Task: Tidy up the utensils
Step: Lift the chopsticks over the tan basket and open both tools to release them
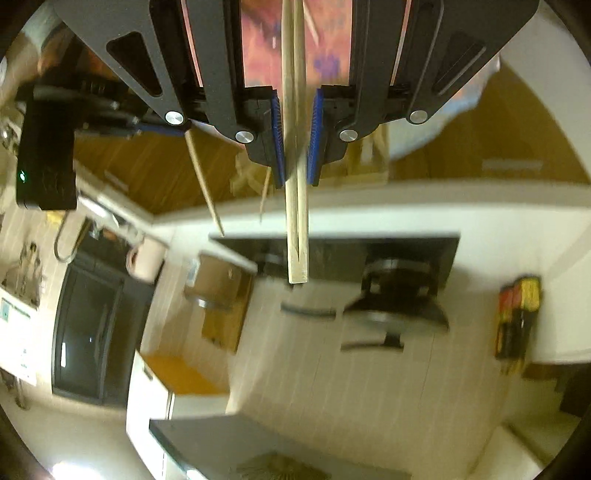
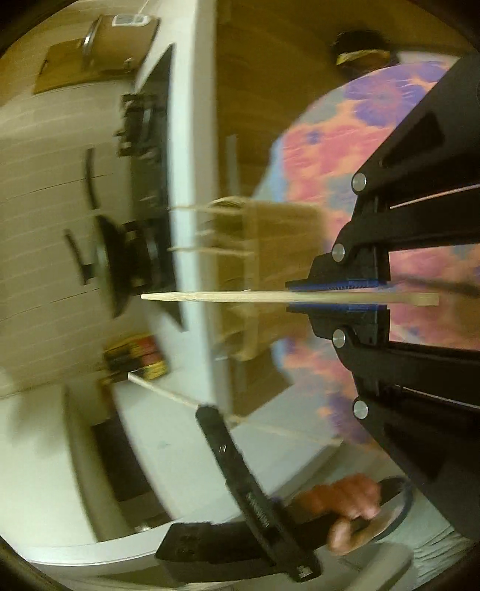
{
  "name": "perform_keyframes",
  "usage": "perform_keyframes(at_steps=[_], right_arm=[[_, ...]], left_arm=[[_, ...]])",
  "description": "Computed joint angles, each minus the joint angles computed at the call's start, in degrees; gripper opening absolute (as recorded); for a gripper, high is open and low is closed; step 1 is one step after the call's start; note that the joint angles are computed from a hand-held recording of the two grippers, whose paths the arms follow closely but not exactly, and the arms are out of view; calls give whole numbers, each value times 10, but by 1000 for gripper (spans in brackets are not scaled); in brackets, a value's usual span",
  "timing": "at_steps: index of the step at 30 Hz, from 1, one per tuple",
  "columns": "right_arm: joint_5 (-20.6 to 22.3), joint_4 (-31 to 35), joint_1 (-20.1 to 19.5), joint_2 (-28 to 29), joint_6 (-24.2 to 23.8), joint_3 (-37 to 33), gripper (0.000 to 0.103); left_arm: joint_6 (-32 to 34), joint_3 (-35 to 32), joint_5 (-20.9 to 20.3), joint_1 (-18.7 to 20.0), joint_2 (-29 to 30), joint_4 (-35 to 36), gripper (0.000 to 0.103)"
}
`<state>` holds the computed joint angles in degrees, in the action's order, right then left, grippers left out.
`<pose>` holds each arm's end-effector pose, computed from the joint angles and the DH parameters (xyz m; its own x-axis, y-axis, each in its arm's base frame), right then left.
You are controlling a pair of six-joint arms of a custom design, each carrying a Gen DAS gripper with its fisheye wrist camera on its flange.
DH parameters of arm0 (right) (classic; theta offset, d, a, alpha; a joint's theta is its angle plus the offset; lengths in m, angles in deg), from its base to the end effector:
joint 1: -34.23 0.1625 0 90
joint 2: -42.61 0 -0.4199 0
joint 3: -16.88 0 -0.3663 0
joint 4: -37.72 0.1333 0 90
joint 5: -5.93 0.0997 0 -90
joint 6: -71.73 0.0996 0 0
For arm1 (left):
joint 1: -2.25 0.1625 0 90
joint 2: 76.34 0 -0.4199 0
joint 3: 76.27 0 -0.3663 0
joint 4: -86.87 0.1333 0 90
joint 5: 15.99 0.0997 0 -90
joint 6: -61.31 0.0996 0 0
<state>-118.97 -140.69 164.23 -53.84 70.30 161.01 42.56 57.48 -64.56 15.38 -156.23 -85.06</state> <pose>0.2695 -0.2024 0.3121 -0.8558 -0.2556 0.4497 -0.5086 0.5743 -0.6415 -0.3568 -0.2878 0.2611 -0.7246 0.5600 -0.4016 0.6615 0.4018 -0.6333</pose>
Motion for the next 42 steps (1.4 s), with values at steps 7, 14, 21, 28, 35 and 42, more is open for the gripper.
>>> perform_keyframes(at_steps=[7, 14, 21, 28, 35, 42], right_arm=[[32, -234, -43, 143, -109, -53, 4], [7, -396, -57, 260, -204, -101, 4], [-14, -516, -71, 337, -243, -121, 4], [-6, -519, -79, 325, -234, -97, 11], [-31, -469, -55, 270, -192, -51, 52], [-135, -318, 27, 197, -110, 3, 52]], left_arm=[[150, -61, 4, 58, 120, -238, 11], [212, -90, -6, 102, 184, -334, 11], [271, -77, 25, 106, 234, -439, 11], [293, -53, 0, 115, 235, -480, 18], [224, -6, -18, 111, 154, -384, 46], [92, 68, 5, 47, 5, -175, 64]])
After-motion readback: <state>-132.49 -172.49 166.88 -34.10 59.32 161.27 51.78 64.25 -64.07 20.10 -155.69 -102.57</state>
